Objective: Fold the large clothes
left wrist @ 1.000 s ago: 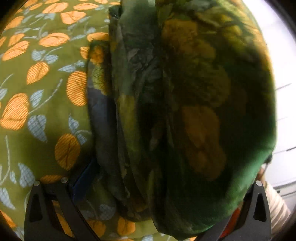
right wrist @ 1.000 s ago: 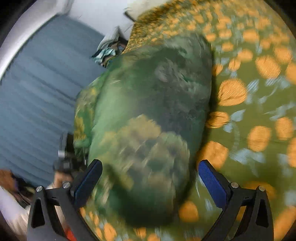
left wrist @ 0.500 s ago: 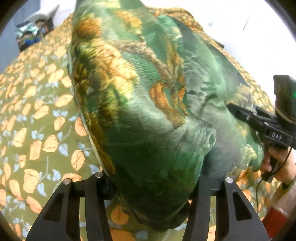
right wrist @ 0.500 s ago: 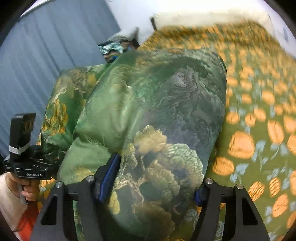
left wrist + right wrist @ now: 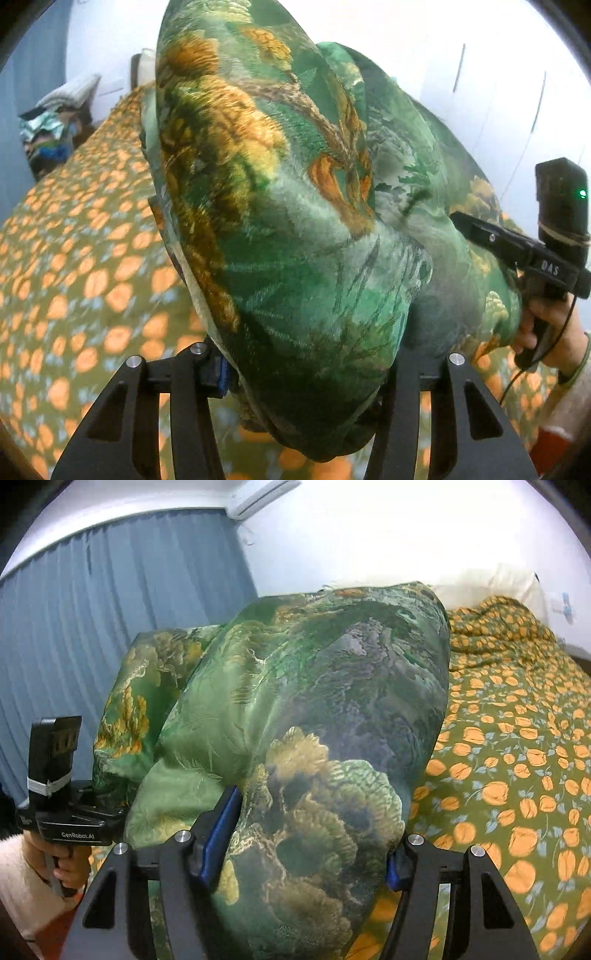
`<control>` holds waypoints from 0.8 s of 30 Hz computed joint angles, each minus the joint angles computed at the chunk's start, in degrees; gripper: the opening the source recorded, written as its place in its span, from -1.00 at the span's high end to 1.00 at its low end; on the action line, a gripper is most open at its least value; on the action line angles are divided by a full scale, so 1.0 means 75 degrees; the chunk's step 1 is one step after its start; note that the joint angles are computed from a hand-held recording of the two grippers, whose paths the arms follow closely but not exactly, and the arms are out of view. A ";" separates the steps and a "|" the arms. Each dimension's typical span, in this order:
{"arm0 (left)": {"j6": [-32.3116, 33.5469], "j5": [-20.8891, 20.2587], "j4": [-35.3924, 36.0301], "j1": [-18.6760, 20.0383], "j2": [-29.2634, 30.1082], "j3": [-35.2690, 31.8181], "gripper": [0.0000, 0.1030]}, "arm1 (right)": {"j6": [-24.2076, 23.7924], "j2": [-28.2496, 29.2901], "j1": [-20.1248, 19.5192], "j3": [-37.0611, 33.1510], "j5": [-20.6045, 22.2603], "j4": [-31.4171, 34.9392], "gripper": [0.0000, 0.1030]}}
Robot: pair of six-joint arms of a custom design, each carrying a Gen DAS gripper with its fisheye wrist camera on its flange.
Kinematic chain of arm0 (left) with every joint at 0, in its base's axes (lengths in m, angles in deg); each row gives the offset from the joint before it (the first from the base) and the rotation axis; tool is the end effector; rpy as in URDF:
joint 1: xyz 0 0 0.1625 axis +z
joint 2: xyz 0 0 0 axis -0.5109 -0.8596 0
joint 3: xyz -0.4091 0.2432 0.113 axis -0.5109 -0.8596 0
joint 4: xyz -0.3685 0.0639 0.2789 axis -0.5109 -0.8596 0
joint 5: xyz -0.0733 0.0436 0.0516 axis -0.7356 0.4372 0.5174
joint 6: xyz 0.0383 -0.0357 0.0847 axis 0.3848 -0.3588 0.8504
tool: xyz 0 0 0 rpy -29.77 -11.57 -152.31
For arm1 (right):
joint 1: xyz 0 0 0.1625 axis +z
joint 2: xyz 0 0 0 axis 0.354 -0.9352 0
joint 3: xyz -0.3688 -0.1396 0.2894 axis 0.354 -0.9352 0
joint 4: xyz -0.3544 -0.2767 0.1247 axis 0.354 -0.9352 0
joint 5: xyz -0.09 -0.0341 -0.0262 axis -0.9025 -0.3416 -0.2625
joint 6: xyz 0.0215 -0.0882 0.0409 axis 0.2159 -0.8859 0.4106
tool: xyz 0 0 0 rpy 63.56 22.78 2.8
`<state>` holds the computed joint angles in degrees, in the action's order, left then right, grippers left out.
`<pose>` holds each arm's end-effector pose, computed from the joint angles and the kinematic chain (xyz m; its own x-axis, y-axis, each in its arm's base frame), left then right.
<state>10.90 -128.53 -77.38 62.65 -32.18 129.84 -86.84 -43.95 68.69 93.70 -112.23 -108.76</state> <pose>-0.4725 -0.5345 0.0779 -0.7635 0.2961 -0.5739 0.5907 0.6795 -0.4352 0.1325 -0.5979 0.3946 -0.7842 -0.4712 0.4037 -0.6189 0.5473 -0.5634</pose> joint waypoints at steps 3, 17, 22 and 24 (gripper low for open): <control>-0.0024 -0.0415 0.0077 0.0301 0.0480 -0.0480 -0.07 | 0.0511 0.0201 -0.0411 -0.0644 0.0166 0.0815 -0.26; -0.1409 0.1751 0.0839 -0.0611 -0.0119 0.0675 -0.99 | 0.1118 -0.1230 -0.1368 0.0165 -0.0891 0.0829 -1.00; -0.3138 0.3917 0.4145 -0.0993 -0.0645 0.0514 -0.99 | -0.1326 -0.2267 -0.0358 0.1519 -0.2284 -0.2722 -1.00; -0.4485 0.4219 0.5745 -0.1241 -0.0711 0.0305 -0.99 | -0.1739 -0.2394 -0.0027 0.1916 -0.2584 -0.4322 -1.00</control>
